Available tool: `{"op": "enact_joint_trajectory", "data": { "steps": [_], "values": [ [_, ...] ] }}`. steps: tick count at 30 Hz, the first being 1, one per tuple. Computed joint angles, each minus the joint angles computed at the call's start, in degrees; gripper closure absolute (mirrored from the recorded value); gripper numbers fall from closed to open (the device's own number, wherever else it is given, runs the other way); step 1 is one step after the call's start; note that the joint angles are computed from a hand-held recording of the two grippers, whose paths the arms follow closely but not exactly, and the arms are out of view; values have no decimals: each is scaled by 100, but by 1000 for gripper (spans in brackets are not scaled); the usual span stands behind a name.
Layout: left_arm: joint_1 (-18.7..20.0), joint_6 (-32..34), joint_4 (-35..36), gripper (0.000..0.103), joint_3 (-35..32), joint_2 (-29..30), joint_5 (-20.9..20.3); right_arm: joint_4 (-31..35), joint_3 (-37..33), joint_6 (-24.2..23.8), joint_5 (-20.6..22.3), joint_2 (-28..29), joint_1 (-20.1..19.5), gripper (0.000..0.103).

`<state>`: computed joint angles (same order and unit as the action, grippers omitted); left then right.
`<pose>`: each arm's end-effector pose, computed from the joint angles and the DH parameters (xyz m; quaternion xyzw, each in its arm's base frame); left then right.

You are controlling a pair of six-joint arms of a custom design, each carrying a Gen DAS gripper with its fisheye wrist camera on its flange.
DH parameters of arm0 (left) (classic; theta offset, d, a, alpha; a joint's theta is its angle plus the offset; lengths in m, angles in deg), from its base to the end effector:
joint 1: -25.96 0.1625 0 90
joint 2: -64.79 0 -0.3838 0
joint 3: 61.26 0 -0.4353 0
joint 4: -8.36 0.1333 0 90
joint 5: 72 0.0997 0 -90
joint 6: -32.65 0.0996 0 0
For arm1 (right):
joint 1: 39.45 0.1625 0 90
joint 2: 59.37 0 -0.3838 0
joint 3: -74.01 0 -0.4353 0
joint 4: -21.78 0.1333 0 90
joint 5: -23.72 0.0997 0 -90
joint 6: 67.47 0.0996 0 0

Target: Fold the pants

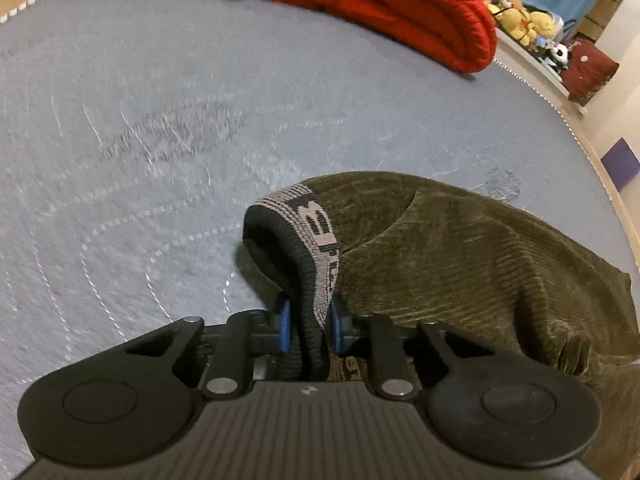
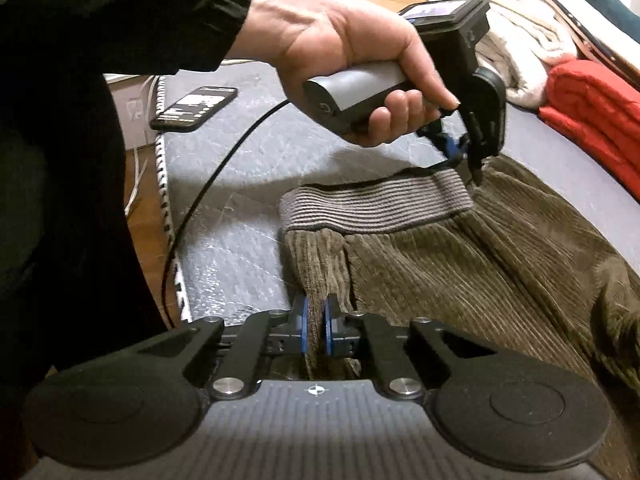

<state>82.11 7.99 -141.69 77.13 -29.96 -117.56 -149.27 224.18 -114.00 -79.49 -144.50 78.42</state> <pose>-0.0536 -0.4444 0.2045 0.0196 0.9176 -0.2982 0.2620 0.2561 -0.2479 0.0846 0.5820 -0.7932 0.1180 0.1348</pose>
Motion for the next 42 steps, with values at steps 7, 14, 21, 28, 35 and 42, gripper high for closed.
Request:
{"op": "enact_joint_trajectory", "data": {
  "steps": [7, 14, 21, 28, 35, 42],
  "values": [
    [-562, -477, 858, 86, 307, -848, 870, 344, -95, -155, 681, 25, -28, 96],
    [-680, -1116, 1891, 72, 164, -592, 1314, 112, -284, 105, 513, 504, 181, 92],
    [-1381, -219, 876, 56, 570, -816, 1554, 132, 32, 301, 484, -400, 5, 57],
    [-679, 252, 1870, 57, 197, -121, -51, 338, 248, 1005, -228, -1347, -673, 49],
    [-1085, -78, 1389, 30, 354, -499, 259, 956, 349, 1494, -1050, -1811, -1111, 47],
    [-1528, -162, 1257, 5, 236, -154, 1037, 287, 348, 1427, -933, -2222, -1006, 47]
  ]
}}
